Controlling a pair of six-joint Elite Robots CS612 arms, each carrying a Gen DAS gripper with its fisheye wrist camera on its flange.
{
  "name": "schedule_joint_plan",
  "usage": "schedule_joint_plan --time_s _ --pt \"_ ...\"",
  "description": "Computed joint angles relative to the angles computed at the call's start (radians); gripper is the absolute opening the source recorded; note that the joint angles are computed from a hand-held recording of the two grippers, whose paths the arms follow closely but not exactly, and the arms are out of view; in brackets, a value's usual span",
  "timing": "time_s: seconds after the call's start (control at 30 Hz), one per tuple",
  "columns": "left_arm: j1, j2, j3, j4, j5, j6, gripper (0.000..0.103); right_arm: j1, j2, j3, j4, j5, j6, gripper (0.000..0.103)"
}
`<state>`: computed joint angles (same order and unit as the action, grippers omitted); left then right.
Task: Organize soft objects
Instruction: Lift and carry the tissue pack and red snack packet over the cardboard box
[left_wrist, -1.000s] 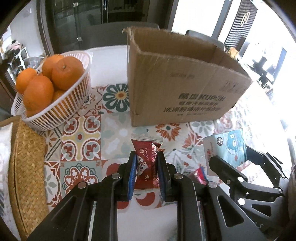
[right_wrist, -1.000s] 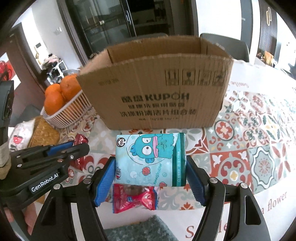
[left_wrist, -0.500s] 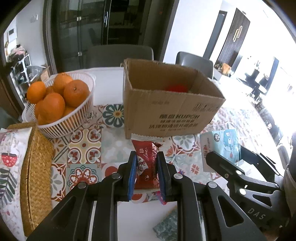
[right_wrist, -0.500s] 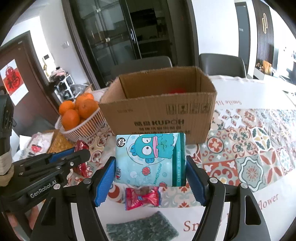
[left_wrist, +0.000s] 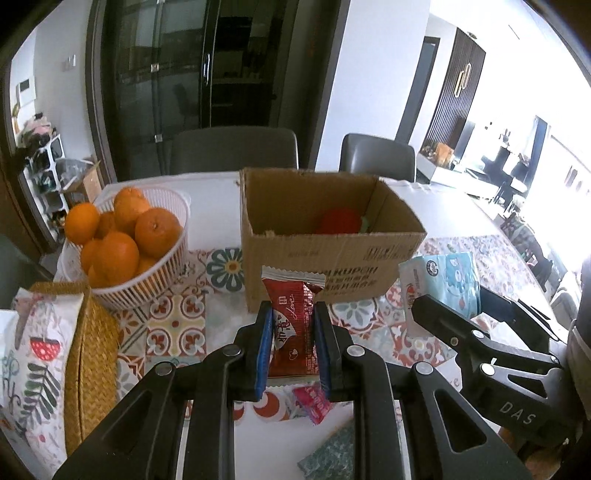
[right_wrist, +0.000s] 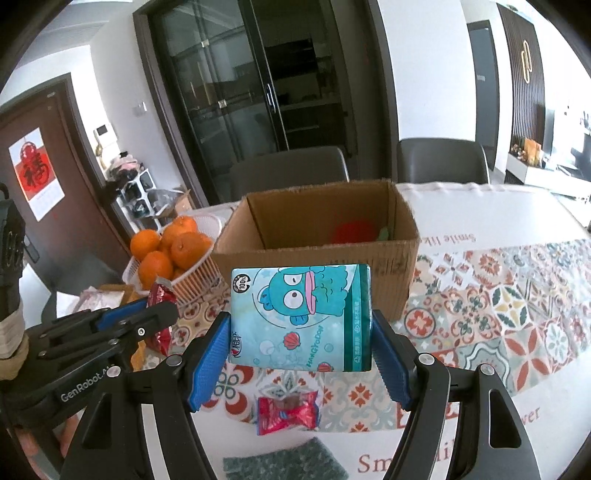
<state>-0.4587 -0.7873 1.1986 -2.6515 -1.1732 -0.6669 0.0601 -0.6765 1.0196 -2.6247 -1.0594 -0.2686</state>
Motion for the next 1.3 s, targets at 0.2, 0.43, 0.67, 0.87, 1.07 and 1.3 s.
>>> schedule_joint_plan --time_s 0.2,0.43,0.67,0.87,1.07,1.3 --pt "0.004 0.009 -0.024 -0.019 0.006 0.030 0.022 0.000 0.008 -0.033 -0.019 0.008 0.002 0.073" --pt "0.011 0.022 -0.060 -0.026 0.000 0.060 0.022 0.001 0.022 -0.074 -0.015 0.014 0.006 0.073" --pt "0.020 0.046 -0.115 -0.008 0.004 0.096 0.022 0.006 0.054 -0.148 0.023 0.014 0.011 0.073" --pt "0.028 0.071 -0.170 0.013 0.006 0.126 0.022 0.011 0.095 -0.235 0.074 0.001 0.003 0.073" --pt "0.040 0.099 -0.224 0.039 -0.005 0.149 0.022 0.017 0.138 -0.325 0.128 -0.013 -0.008 0.073" --pt "0.055 0.136 -0.295 0.091 -0.013 0.170 0.022 0.027 0.204 -0.457 0.216 -0.033 -0.023 0.073"
